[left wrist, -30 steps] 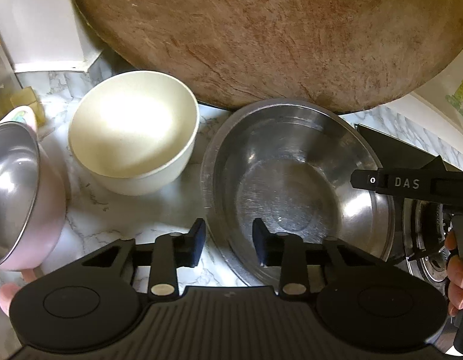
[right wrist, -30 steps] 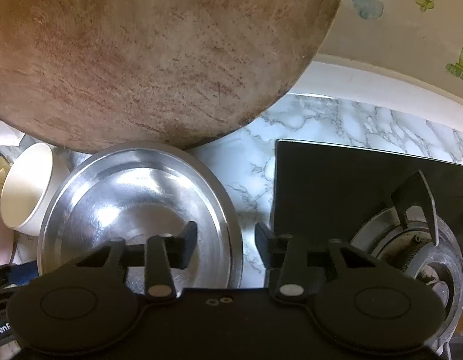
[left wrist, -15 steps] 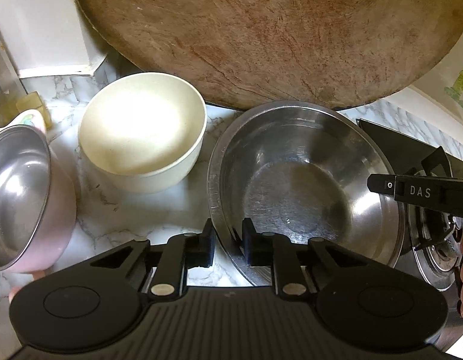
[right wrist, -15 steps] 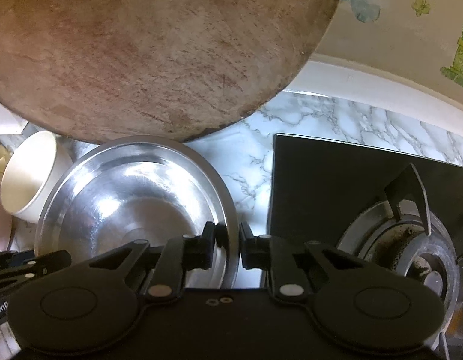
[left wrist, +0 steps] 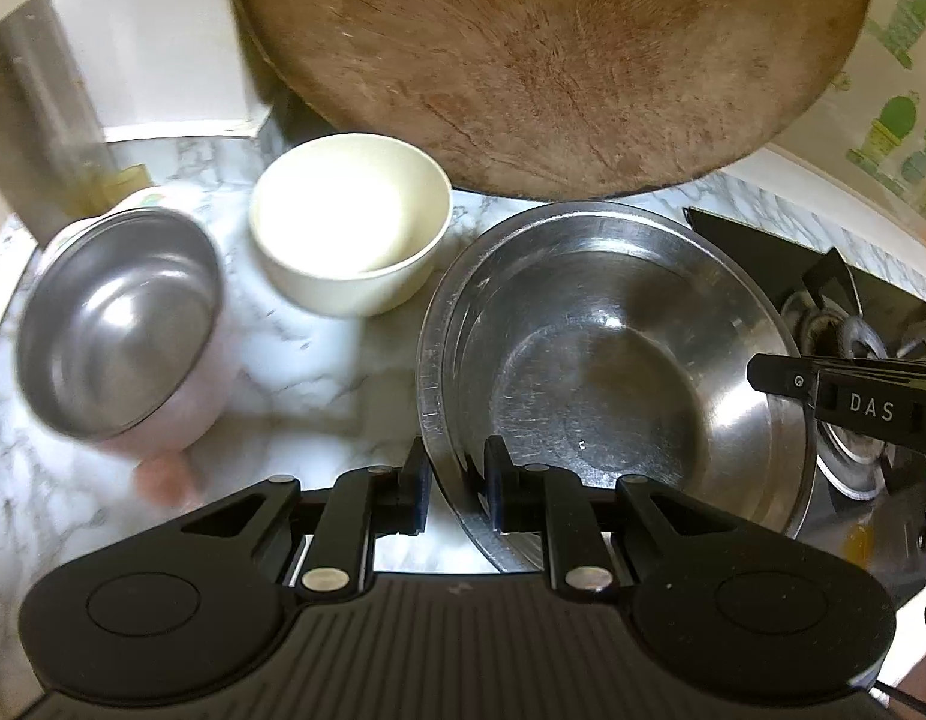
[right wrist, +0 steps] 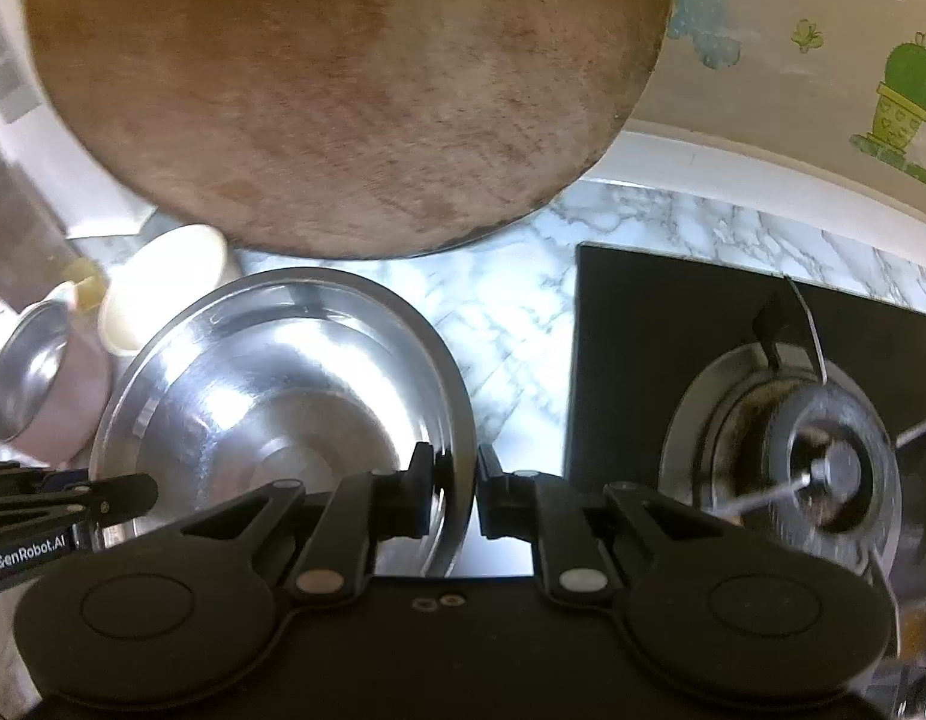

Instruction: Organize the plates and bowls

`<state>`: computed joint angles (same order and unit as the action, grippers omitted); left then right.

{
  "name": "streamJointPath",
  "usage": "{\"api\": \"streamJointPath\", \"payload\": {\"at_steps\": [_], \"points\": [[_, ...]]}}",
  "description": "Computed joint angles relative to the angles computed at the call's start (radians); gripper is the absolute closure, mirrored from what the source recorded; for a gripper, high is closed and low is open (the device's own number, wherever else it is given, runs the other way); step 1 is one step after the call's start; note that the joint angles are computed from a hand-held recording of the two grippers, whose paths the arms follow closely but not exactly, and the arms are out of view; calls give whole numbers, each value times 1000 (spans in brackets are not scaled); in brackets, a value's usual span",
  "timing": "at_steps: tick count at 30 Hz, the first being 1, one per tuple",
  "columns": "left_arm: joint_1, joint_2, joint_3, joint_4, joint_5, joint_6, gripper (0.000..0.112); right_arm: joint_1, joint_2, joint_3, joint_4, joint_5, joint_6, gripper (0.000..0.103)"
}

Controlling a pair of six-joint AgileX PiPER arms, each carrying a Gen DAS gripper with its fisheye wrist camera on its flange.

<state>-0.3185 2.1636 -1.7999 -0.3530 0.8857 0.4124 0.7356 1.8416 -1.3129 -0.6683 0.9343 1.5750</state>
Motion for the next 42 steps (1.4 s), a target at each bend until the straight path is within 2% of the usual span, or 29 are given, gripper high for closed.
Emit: {"api": "streamJointPath", "payload": {"at_steps": [9,17,27,30,33,42], "points": [[139,-198,232,-68,11,155,95,170,8,-94,-5,95,90,90],[330,-300,365,-101,35,272,95,293,126,-272,-6,121,101,90],[499,-346,508,-111,-57,386,95,351,344,-534,27,93,6,90],[519,-333,529,-104,-69,392,95,355,378,-560,47,67,-2,90],[534,-352,582,-117,-100,430,95,362,412,-595,64,76,-20,90],[521,-370,671,-164,-177,520,95,371,401,-523,71,43,34,90]]}}
